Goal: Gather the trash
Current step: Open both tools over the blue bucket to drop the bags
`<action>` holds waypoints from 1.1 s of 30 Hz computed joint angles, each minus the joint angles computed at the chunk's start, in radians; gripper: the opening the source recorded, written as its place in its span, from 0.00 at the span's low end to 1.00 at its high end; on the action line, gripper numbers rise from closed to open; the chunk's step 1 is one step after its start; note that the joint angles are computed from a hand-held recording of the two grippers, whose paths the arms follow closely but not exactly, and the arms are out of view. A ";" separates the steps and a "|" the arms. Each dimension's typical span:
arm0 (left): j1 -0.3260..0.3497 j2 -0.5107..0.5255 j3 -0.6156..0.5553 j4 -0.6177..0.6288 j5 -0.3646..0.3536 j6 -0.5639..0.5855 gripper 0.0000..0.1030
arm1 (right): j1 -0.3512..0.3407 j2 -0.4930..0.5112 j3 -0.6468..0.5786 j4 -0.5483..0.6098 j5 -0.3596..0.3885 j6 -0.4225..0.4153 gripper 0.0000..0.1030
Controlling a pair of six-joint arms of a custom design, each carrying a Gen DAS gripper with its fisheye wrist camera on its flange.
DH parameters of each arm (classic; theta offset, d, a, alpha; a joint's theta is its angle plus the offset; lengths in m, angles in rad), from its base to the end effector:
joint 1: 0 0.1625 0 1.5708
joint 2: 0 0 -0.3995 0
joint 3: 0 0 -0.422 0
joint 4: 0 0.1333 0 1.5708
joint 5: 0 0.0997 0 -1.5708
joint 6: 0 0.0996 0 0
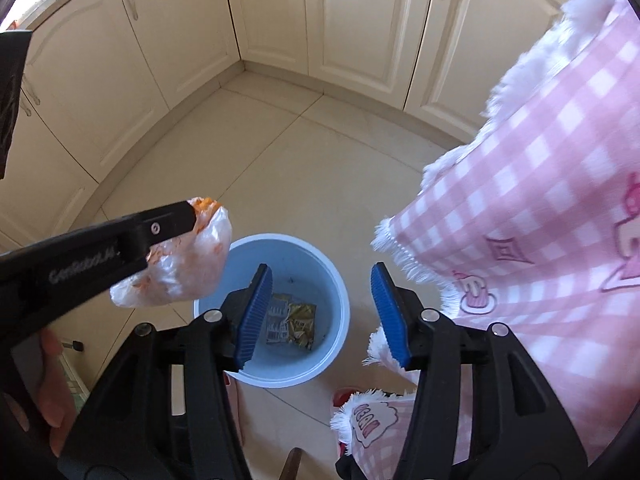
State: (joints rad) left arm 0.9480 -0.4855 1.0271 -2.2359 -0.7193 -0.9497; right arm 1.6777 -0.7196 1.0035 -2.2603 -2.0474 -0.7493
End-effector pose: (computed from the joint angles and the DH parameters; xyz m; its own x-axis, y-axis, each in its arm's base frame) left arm -0.3103 -0.7891 0.0785 -0.8136 -0.4757 -0.3342 -0.1423 0.7204 -0.6788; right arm 0.1759 -0.8180 0.2656 -0.5942 -0.5599 0.5774 -0.6867 0.7269 -0.0018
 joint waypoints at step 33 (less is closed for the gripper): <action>-0.404 -0.156 0.022 0.454 0.402 -0.368 0.61 | 0.085 -0.484 0.238 -0.099 0.297 -0.014 0.61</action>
State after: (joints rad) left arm 0.5441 -0.6418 1.0493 -1.7820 -0.3172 -1.3174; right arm 1.7626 -1.2036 1.2414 -2.3595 -1.7501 -0.7637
